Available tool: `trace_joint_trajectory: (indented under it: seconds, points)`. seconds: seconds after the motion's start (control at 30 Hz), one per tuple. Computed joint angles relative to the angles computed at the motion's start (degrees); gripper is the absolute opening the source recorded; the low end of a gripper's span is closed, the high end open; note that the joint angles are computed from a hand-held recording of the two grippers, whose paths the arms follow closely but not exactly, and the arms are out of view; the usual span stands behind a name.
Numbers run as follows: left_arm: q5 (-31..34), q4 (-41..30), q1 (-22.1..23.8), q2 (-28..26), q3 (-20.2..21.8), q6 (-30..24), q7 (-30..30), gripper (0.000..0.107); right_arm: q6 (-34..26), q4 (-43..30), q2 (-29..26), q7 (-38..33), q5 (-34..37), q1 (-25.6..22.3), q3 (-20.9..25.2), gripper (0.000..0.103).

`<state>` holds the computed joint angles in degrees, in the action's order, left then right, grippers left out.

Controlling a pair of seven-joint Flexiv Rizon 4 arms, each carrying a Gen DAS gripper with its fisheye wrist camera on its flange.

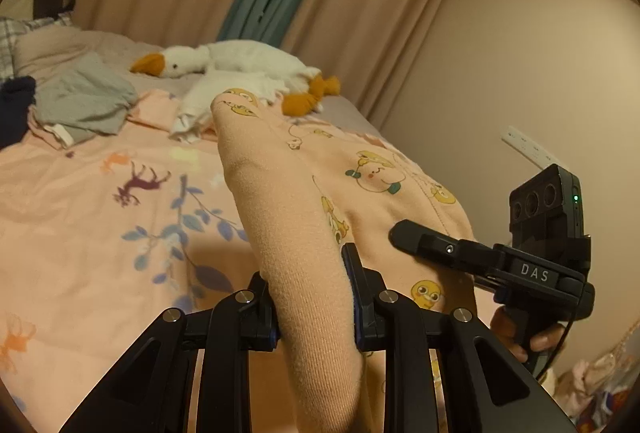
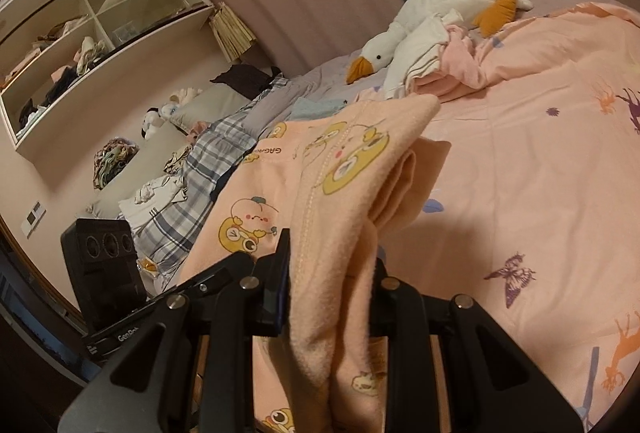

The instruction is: Fold small clothes

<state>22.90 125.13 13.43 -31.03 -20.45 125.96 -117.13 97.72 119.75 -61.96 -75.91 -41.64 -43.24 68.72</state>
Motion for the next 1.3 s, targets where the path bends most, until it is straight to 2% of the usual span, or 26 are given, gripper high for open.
trace_joint_trajectory:
  seconds: [0.27, 0.43, 0.5, 0.63, 0.8, 0.9, 1.13, 1.3]
  points:
    - [-0.7, 1.4, 1.2, 1.2, 0.6, -1.7, -0.2, 0.024, -1.5, -1.5, -1.3, -0.6, 0.0, 2.6, 0.1, 0.026]
    - [-5.4, 3.2, -3.1, 2.6, 4.9, -2.8, 2.4, 0.024, -3.9, -2.7, -2.0, -2.5, 2.5, 4.3, 0.5, 0.026]
    - [-7.3, 3.9, -4.8, 3.2, 6.5, -3.8, 3.9, 0.024, -4.4, -2.9, -0.8, -3.1, 4.0, 5.6, -0.3, 0.027]
    - [-9.8, 4.9, -5.4, 3.6, 6.8, -4.5, 4.6, 0.024, -3.6, -2.8, 3.2, -4.8, 6.8, 9.4, -3.3, 0.027]
    - [-12.3, 5.3, -6.9, 3.9, 8.0, -5.7, 6.1, 0.024, -3.4, -3.4, 4.1, -6.0, 8.6, 11.5, -5.0, 0.028]
    - [-13.5, 4.9, -7.4, 3.2, 8.3, -6.3, 7.0, 0.024, -4.6, -4.4, 3.8, -6.5, 10.3, 12.5, -5.4, 0.028]
    - [-13.4, 3.9, -5.3, 0.1, 6.8, -6.4, 7.8, 0.024, -8.5, -8.0, 1.1, -9.2, 14.9, 14.1, -5.0, 0.028]
    - [-14.8, 2.2, -3.7, -3.1, 5.0, -11.0, 8.8, 0.024, -11.7, -10.9, 1.8, -9.3, 19.0, 18.5, -8.7, 0.027]
